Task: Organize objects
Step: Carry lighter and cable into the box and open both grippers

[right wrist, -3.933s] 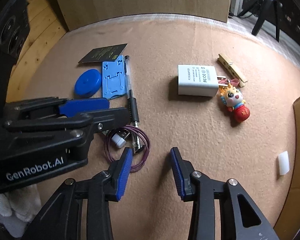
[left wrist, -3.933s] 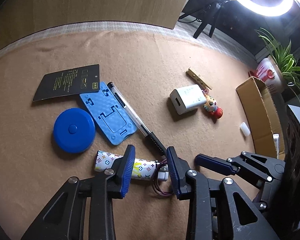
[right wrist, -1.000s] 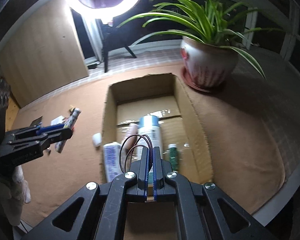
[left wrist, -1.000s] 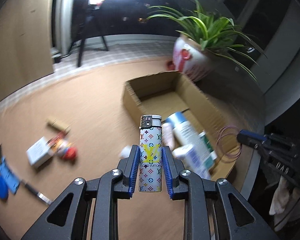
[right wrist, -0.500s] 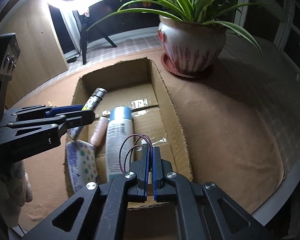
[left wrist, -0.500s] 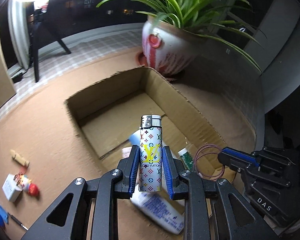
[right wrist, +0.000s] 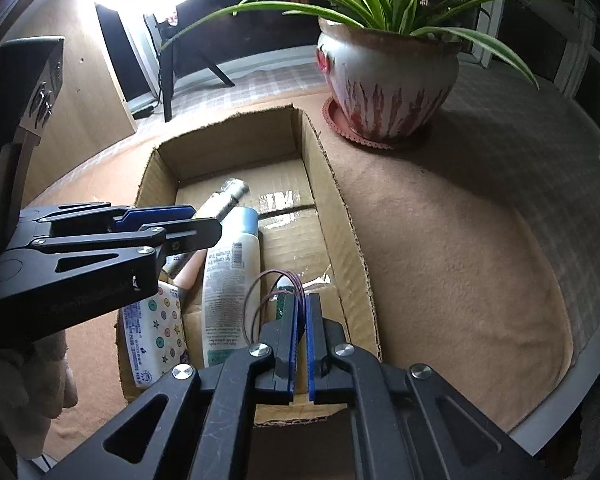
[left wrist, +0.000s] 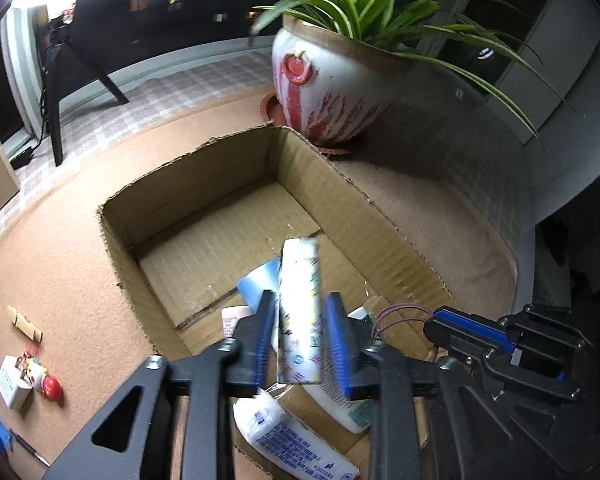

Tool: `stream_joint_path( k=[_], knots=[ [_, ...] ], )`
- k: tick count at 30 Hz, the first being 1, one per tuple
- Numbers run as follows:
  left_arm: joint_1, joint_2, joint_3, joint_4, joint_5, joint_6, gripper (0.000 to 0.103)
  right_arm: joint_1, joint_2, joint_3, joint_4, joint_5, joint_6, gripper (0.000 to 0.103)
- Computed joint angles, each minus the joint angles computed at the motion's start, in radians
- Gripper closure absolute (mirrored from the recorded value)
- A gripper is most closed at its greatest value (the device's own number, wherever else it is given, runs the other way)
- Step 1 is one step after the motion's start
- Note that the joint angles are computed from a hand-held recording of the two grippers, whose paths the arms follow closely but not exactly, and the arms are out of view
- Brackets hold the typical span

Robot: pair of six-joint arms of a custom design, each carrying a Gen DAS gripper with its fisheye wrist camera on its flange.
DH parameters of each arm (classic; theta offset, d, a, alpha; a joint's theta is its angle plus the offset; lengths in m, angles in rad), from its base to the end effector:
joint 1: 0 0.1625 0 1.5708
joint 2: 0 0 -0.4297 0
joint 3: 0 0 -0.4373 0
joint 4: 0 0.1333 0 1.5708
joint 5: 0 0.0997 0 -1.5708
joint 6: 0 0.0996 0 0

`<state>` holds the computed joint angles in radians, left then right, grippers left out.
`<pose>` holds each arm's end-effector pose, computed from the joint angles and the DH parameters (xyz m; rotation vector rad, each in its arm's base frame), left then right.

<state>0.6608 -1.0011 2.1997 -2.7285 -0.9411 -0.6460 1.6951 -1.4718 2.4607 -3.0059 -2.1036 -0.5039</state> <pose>-0.2668 -0.4505 0.0325 0.3607 2.5847 -0.5585 0.1329 -0.3964 0.1904 0.6269 -2.4322 0.4295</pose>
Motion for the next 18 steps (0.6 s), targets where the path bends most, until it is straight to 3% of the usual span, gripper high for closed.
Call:
stream_joint_path(
  k=[1,4,11,18],
  knots=[
    [-0.001,-0.006,0.006,-0.011,0.003,-0.001,0.052,0.0,-0.002,-0.001,0.009,0.001,0.001,0.087],
    [-0.013,-0.032,0.024,-0.015,0.025,-0.012,0.052,0.004,-0.008,0.006,-0.008,0.003,-0.002,0.065],
    [-0.041,-0.113,0.084,-0.015,0.057,-0.056,0.052,0.001,-0.029,0.01,0.01,0.023,0.017,0.065],
    [-0.094,-0.247,0.174,0.06,0.105,-0.143,0.052,0.031,-0.03,0.019,0.013,0.04,0.026,0.064]
  ],
)
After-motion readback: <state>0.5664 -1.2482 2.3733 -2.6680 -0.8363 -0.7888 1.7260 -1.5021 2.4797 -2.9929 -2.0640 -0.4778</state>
